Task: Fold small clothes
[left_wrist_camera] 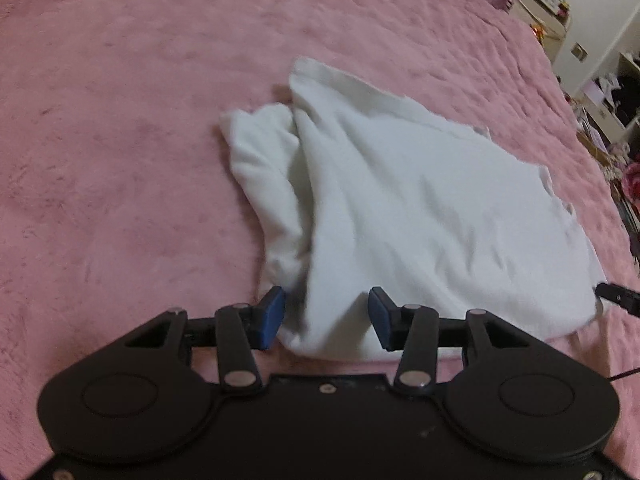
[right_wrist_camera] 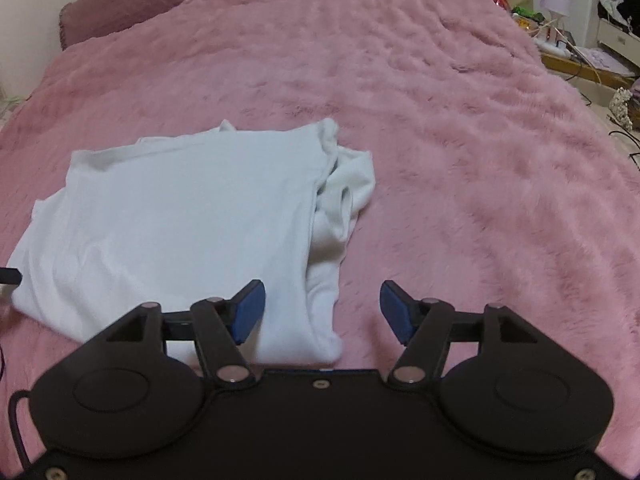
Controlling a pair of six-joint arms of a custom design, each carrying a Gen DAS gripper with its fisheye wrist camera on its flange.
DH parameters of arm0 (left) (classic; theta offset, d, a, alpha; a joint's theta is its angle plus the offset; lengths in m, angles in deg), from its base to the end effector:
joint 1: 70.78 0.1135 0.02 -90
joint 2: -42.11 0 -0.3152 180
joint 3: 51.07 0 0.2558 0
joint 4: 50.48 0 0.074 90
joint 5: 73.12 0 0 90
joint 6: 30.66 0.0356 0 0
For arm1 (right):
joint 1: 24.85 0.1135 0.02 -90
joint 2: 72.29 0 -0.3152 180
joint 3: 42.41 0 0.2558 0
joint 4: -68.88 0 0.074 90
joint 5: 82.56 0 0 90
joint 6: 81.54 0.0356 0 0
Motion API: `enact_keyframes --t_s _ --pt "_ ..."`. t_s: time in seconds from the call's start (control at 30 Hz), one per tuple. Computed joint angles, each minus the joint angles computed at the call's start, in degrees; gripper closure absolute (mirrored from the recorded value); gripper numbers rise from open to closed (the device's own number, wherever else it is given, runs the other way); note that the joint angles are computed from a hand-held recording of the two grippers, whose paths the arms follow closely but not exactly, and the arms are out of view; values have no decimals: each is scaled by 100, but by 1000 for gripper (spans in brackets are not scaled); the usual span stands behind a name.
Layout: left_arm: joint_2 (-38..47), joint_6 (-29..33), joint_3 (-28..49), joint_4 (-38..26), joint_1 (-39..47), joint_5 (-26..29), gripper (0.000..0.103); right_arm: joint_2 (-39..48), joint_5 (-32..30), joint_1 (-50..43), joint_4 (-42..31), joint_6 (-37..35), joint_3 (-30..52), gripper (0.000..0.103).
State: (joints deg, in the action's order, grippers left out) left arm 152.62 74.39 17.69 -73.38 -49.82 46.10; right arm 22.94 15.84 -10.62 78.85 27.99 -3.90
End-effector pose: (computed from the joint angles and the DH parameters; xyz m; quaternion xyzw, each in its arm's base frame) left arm 0.3482 0.1148 0.1434 0.0066 0.9457 -0.1684 0.2780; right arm 0.2571 0.0598 0.1340 0.0698 0.9249 0.0416 0.3715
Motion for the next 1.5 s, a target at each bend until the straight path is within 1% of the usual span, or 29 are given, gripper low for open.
enact_keyframes --t_s 0.07,0.13,0.17,0.2,0.23,0.27,0.33,0.37,0.4,0.5,0.57,0.6,0.63,0.67,0.7,0.83,1.03,1.1,1.23,1.3,1.43,1.47,1.5 --pt "14 61 -10 -109 28 103 55 78 -249 -50 54 -52 4 38" --pt "-66 131 -102 -87 52 129 56 110 -305 -59 -22 -68 27 39" --pt "-83 168 -115 -121 68 178 56 125 -364 -62 -139 -121 88 49" --pt "-110 186 -125 -161 87 244 56 137 -395 -36 -186 -139 121 67" --pt "-87 97 -50 -169 -12 215 56 130 -435 -17 -249 -185 154 76" --pt "-131 127 -65 -186 -27 196 56 108 -374 53 -320 -232 187 81" --pt "-245 246 -120 -234 -8 192 56 40 -168 214 -374 -330 200 82" --pt "-253 303 -105 -283 -31 211 56 7 -130 264 -411 -375 216 84" --pt "-203 294 -51 -298 -89 190 57 -25 -137 274 -453 -397 229 89" --pt "-79 300 37 -337 -196 79 58 12 -196 248 -614 -335 336 94" --pt "47 258 125 -420 -217 155 61 38 -210 238 -634 -275 350 95" --pt "79 221 132 -424 -220 181 66 35 -203 242 -636 -258 345 95" --pt "85 202 152 -451 -225 195 75 21 -174 262 -657 -249 350 95" --pt "138 172 210 -496 -218 232 94 8 -141 286 -699 -255 367 95" --pt "195 120 281 -556 -194 264 103 -1 -105 305 -731 -260 378 95" --pt "231 -19 362 -694 -87 305 103 -20 -8 367 -912 -207 471 95" --pt "-37 -149 94 -436 37 135 103 -165 146 418 -1049 -85 482 96" --pt "-154 -76 43 -460 152 154 103 -296 177 422 -1135 -61 451 97" --pt "-276 303 27 -709 349 186 103 -470 279 442 -1267 -57 347 97" --pt "-177 332 54 -779 393 186 103 -436 219 385 -1203 -17 254 97" --pt "323 226 223 -801 357 148 103 -32 -78 196 -825 77 126 97" --pt "412 218 260 -803 342 146 102 44 -140 163 -731 48 111 96" --pt "431 167 263 -783 346 155 97 87 -136 159 -743 110 126 96"
